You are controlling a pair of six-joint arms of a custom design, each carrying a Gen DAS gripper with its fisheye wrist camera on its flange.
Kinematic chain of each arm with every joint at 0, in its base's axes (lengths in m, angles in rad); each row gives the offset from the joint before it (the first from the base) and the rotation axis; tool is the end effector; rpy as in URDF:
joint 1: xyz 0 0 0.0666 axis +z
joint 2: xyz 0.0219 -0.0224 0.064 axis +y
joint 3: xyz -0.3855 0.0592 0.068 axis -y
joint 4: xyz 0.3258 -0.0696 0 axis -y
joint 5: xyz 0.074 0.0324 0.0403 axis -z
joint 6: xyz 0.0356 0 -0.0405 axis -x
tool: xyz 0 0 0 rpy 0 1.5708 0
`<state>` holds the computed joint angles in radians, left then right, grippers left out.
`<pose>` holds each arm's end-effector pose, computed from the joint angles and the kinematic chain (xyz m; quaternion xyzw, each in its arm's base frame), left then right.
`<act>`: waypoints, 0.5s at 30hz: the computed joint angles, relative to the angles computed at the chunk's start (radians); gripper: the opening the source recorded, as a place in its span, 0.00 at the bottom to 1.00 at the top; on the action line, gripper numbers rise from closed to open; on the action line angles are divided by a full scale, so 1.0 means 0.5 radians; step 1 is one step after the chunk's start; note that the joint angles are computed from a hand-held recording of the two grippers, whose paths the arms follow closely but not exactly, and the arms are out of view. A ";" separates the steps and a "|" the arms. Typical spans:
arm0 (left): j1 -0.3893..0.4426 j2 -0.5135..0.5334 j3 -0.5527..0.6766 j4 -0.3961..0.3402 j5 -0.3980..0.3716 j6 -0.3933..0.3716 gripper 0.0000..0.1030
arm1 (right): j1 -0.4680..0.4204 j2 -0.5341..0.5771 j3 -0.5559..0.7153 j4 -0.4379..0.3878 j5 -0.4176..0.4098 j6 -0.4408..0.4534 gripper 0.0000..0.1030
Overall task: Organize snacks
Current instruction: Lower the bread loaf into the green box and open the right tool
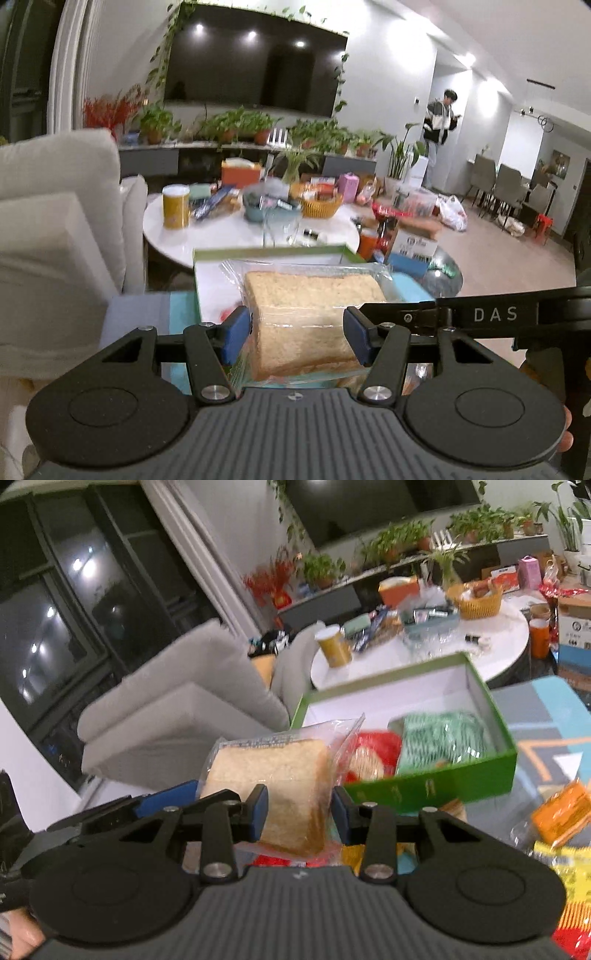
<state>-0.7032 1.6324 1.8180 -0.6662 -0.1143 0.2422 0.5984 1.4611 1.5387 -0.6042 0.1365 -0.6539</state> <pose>0.4071 -0.3403 0.5206 0.1662 0.8379 -0.1922 0.4831 0.3884 0.2584 0.4914 0.0580 0.8635 0.2437 0.4378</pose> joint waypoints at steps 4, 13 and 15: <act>0.015 0.121 0.169 -0.004 0.011 -0.025 0.51 | -0.074 0.049 0.061 0.052 -0.026 0.052 0.26; 0.116 0.489 0.596 -0.110 0.085 -0.087 0.51 | -0.270 0.253 0.170 0.156 -0.219 0.084 0.26; 0.140 0.574 0.688 -0.148 0.102 -0.105 0.51 | -0.311 0.318 0.203 0.173 -0.269 0.065 0.26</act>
